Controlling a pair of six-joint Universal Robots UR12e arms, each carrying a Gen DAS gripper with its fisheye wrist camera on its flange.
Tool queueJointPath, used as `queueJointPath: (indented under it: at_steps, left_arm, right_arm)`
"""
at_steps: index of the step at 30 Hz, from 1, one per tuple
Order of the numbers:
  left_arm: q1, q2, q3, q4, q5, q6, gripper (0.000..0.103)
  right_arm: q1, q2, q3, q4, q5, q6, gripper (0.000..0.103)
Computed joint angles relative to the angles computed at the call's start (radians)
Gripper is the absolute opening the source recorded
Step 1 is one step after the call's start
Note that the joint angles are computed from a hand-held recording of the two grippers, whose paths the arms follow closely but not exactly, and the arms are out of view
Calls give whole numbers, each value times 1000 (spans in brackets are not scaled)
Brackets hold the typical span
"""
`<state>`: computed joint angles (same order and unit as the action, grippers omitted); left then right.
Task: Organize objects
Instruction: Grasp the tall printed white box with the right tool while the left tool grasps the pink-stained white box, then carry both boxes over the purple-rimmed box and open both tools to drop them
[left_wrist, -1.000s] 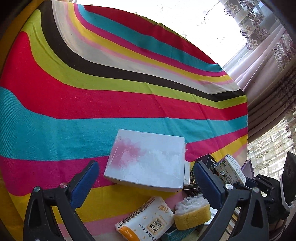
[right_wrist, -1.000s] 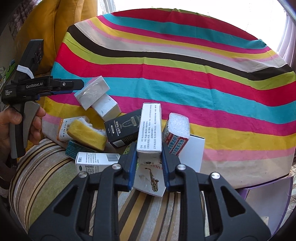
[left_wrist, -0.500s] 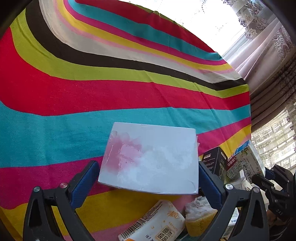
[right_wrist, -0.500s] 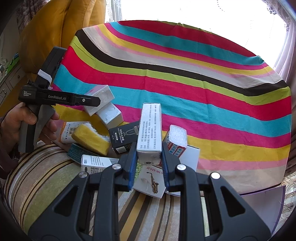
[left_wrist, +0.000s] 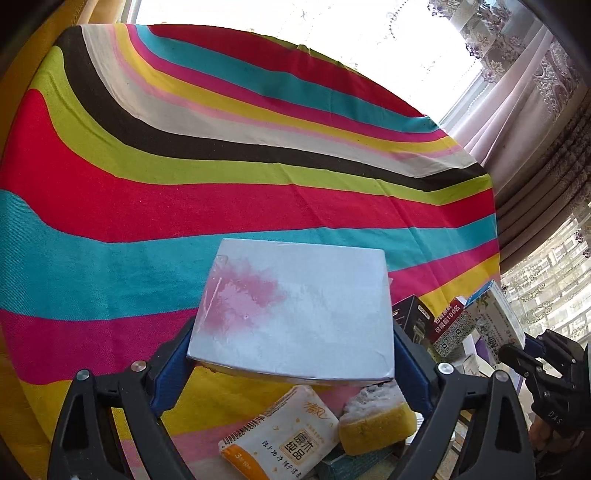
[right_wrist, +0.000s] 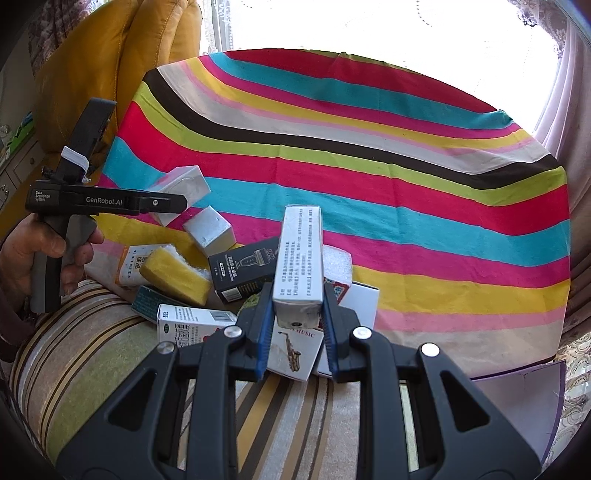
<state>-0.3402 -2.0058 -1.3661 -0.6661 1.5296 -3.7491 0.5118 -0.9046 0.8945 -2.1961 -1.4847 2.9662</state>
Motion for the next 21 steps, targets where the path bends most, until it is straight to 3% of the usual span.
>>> queueJointPath:
  at_steps: [10,21]
  left_arm:
    - [-58,-4,52,26,32,18,94]
    - [-124,-55,150,21,33,59,94]
  right_arm:
    - [-13,-53,80,-63,-7,31,28]
    - [-41,-119,175,-134,-26,74,28]
